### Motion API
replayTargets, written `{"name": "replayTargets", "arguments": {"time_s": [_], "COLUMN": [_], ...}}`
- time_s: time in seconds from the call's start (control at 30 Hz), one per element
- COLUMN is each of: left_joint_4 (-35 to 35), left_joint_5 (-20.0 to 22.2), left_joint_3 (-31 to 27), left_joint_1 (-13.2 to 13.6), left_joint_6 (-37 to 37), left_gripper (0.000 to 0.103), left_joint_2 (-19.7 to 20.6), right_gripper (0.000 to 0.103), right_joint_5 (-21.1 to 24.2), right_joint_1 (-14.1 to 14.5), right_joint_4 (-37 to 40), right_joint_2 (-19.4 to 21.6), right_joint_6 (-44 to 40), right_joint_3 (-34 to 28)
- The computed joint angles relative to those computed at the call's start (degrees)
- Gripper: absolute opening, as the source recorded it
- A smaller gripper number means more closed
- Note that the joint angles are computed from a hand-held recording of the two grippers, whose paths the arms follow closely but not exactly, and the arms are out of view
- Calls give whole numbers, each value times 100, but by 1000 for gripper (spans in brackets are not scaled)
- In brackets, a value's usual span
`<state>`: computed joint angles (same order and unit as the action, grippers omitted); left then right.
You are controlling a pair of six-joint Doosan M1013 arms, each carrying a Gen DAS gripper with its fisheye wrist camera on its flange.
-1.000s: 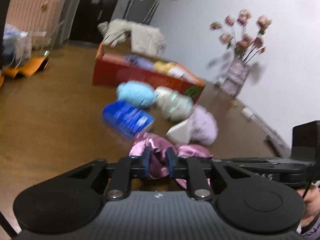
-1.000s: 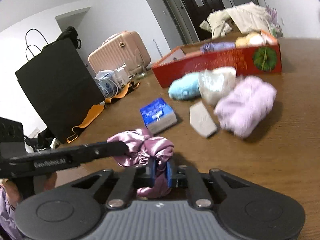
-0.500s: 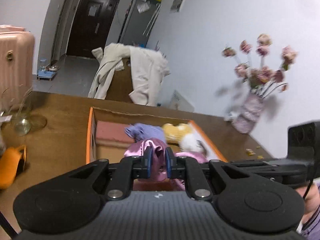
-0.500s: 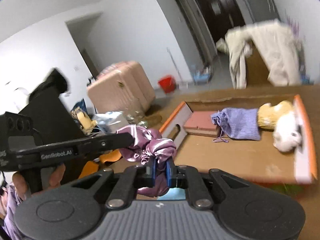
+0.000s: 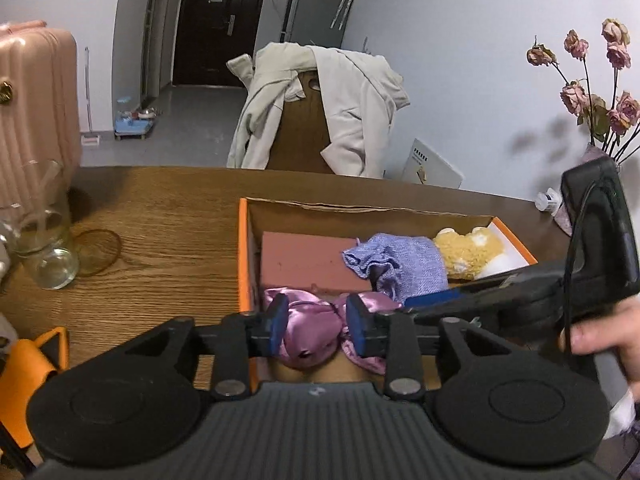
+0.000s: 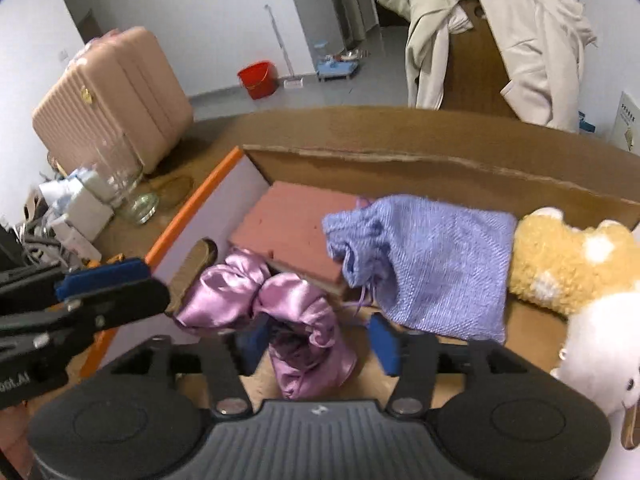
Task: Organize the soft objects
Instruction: 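Carry the pink scrunchie into the box and open the left gripper, then grasp the light-blue fluffy plush from the table with the right gripper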
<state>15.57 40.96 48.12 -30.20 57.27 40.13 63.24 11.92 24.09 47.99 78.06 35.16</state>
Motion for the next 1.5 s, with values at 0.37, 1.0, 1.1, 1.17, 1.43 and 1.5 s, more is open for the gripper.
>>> {"name": "replayTargets", "arguments": {"time_s": [0.37, 1.0, 1.1, 1.17, 1.43, 1.5], "left_joint_4": [2325, 6748, 6669, 6518, 6273, 6132], "left_joint_5": [-586, 236, 334, 397, 371, 230], "left_joint_3": [1413, 4244, 4525, 4574, 4488, 4429], "left_joint_1": [-485, -2224, -2410, -2455, -2325, -2226], "left_joint_6": [-1479, -5726, -6065, -6078, -6027, -5954], "left_gripper": [66, 103, 103, 103, 103, 103], "left_joint_2": [-1139, -2739, -2834, -2851, -2774, -2717], "right_gripper": [81, 97, 97, 97, 87, 74], "right_joint_5": [-1436, -4904, -5097, -5050, -4750, -4304], "right_joint_1": [-241, -185, -70, -43, -94, -198], "right_joint_4": [685, 3068, 3126, 3109, 4891, 5468], "right_joint_2": [-1679, -4957, -5184, -5245, -5217, -5060], "right_joint_6": [-919, -4247, -4178, -4097, -5590, -5919], "right_joint_3": [2081, 6990, 7418, 7556, 7620, 7515]}}
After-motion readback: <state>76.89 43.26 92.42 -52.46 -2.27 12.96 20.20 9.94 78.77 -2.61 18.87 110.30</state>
